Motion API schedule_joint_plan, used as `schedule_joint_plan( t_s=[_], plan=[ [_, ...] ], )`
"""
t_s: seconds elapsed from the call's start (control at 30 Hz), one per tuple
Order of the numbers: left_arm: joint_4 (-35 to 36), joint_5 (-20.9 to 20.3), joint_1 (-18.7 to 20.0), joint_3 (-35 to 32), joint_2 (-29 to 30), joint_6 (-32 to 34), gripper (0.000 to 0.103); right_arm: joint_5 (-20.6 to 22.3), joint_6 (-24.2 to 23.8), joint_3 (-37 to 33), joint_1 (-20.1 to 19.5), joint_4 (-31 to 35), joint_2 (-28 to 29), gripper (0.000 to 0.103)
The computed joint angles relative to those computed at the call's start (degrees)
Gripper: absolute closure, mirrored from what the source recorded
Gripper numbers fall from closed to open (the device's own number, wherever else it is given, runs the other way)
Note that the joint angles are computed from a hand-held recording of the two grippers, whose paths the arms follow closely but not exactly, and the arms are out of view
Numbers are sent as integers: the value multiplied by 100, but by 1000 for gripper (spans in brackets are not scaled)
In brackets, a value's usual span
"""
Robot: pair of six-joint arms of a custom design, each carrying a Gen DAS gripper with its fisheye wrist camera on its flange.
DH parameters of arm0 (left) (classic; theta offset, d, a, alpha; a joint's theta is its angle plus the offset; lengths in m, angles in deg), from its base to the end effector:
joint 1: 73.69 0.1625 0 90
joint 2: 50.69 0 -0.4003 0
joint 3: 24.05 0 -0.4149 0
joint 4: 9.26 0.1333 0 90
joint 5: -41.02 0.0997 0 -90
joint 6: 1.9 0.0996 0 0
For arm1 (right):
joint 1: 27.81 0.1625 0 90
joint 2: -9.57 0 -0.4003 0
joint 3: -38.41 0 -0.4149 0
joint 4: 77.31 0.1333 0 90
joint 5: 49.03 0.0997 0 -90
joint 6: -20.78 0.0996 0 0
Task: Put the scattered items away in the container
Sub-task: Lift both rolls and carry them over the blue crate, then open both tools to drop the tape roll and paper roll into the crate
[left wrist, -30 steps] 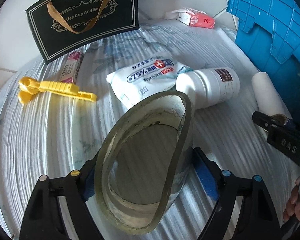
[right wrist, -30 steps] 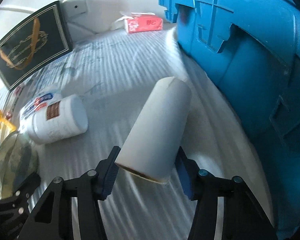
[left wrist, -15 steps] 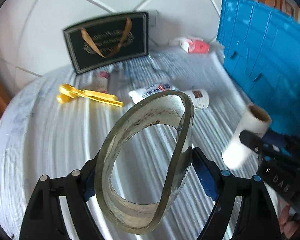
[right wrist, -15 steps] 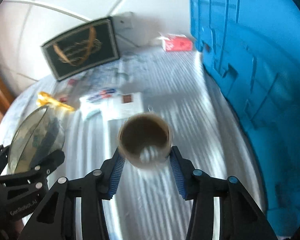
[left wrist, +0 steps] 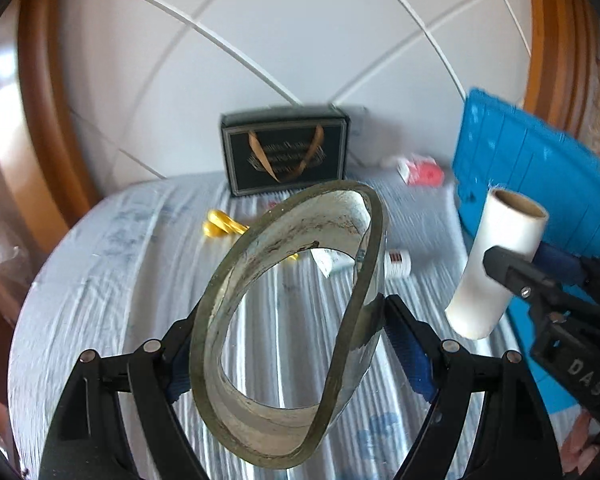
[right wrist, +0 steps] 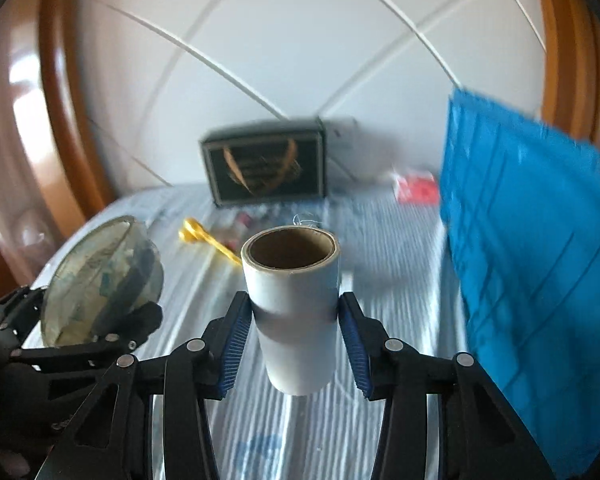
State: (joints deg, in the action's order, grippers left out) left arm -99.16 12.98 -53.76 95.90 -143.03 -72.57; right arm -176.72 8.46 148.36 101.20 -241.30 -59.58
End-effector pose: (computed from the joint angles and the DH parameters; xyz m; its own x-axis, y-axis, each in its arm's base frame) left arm -0.3174 -0.3504 0.2824 -0.7107 -0.0922 -0.6974 0.4884 0.6489 -0.5834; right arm 0.4233 -0.4075 0.2541 -0.6942 -0.3713 0.6167 -0.6908 0.5845 -0.4256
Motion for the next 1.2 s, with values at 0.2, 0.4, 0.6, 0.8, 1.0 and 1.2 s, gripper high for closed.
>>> schedule_joint_plan(
  t_s=[0.2, 0.4, 0.6, 0.8, 1.0, 1.2],
  plan=[
    [1491, 180, -573, -441, -34, -1146, 21, 221, -372, -127, 343, 10, -362, 59],
    [1655, 233, -1016, -454, -284, -1095, 21, -86, -303, -265, 776, 114, -599, 59],
    [1240, 126, -1220, -420, -287, -722, 21, -538, -84, -304, 1096, 233, -853, 59],
    [-113, 108, -1366, -581, 274, 359, 40, -1058, -219, -303, 1261, 172, -1263, 59],
    [-2454, -76, -1147, -1281, 1736, 2168, 60, -1371, -650, -342, 1006, -27, -1807, 59],
    [-3350, -129, -995, -2185, 3091, 2626, 60, -1102, -909, -418, 161, 563, -2645, 59]
  ],
)
